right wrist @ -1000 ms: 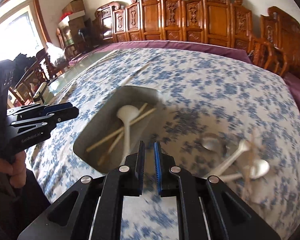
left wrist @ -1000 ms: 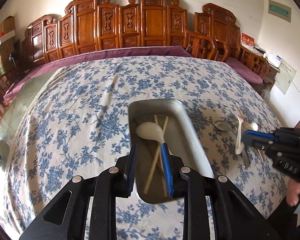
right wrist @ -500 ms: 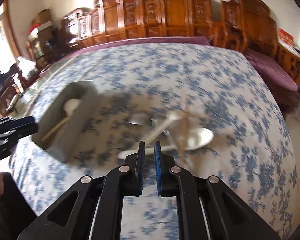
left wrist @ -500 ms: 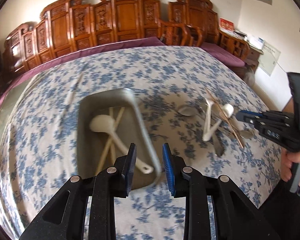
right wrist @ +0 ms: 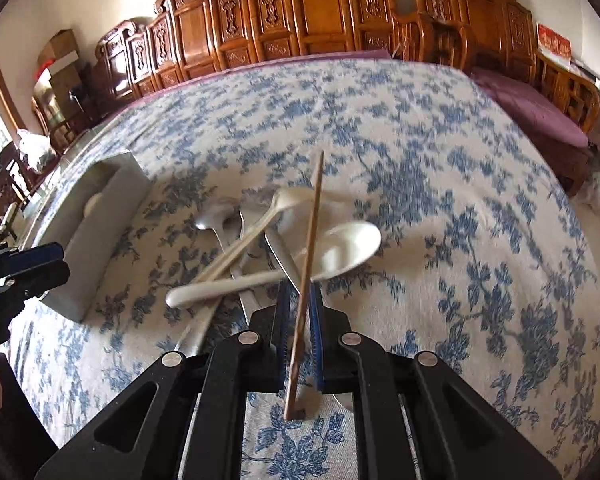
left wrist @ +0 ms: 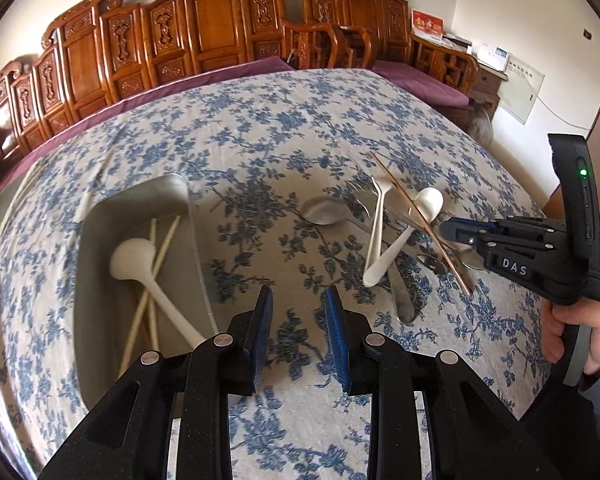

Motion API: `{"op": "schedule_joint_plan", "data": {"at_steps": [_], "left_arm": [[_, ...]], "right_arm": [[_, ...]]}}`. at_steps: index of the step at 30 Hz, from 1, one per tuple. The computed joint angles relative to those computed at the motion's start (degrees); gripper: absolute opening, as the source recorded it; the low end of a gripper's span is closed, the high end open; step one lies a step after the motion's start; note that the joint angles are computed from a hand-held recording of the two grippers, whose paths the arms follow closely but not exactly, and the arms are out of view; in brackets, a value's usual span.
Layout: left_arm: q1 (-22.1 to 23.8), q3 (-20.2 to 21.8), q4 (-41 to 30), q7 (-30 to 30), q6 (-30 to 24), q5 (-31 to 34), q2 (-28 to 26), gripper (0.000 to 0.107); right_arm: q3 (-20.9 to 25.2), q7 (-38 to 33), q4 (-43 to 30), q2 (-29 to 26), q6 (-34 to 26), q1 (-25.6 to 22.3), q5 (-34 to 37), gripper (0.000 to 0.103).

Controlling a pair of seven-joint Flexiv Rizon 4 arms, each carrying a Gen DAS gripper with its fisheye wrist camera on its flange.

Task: Organize utensils
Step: 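Grasp a wooden chopstick from the pile with the right gripper while the left gripper approaches the pile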

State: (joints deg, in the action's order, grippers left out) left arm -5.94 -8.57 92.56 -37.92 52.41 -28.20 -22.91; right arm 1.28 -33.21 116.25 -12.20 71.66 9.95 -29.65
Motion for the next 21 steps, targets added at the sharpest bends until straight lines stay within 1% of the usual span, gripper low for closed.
{"op": "schedule_joint_plan", "data": {"at_steps": [5,8,13,14,17,21], "left_arm": [[-0.5,0.3,0.2,-0.7,-0.5,1.0,-0.2,0.025],[-0.7,0.4,0.2,-1.1,-0.8,1.7,-0.2,0.025],[-1.0,0.6,-0.2,-1.8,-1.1,2.7,-0.2,0.025],[-1.1,0.6,-0.2,-2.0,-1.1,3.0,-0.2,0.025],[-1.6,0.7,-0.5,-2.4,-1.1,3.9,-0.4,0.025],[-2.2,0.7,-0.8,-3.0,-1.1,4.9,-0.7,0.025]], "right_arm": [[0.8,-2.6,-1.0,-1.2,-0.7,-0.4,2.7,0.012],[1.3,-4.6,-2.3,-2.0,-2.4,-0.3,4.7,0.012],[1.0,-5.7,-2.6,-2.2,-2.5,-0.1,5.5,0.011],[0.9,-5.7,-2.7,-2.3,-2.5,0.0,5.6,0.007],[1.3,-7.0,-2.8,-2.2,-2.6,-0.3,6.9,0.007],[0.7,-7.2,-2.7,-2.0,-3.2,0.0,6.0,0.007]]}}
